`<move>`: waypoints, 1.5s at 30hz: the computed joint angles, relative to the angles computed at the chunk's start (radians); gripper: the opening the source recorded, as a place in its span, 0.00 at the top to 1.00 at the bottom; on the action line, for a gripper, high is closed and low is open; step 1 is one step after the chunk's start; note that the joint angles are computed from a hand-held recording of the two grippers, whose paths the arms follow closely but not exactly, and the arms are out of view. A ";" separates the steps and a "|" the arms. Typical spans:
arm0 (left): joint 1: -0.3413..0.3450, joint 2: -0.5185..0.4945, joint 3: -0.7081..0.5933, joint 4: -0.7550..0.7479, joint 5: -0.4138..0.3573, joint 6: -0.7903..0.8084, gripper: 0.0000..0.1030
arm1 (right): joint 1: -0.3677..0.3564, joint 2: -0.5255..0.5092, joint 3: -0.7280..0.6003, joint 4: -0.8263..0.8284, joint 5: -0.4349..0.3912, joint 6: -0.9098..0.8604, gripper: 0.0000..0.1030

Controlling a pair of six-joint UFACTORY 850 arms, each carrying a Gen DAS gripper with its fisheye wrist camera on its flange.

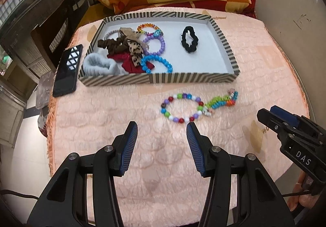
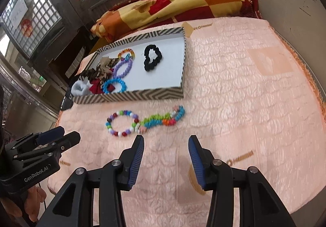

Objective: Organize jewelry

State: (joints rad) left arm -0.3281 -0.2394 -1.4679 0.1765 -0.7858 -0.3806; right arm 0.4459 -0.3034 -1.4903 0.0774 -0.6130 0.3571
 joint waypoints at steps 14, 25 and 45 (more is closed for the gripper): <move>-0.012 0.048 0.070 0.022 0.004 -0.045 0.52 | 0.018 0.027 0.049 0.005 -0.002 -0.006 0.56; -0.004 0.047 0.075 0.011 0.001 -0.041 0.52 | 0.021 0.015 0.037 0.011 -0.010 -0.015 0.55; 0.096 -0.042 0.019 -0.165 -0.016 0.070 0.51 | -0.013 -0.183 -0.157 -0.050 -0.084 0.054 0.55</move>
State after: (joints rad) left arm -0.2317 -0.2814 -1.4490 0.0112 -0.8019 -0.3102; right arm 0.4331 -0.4867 -1.6478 0.0273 -0.6974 0.4109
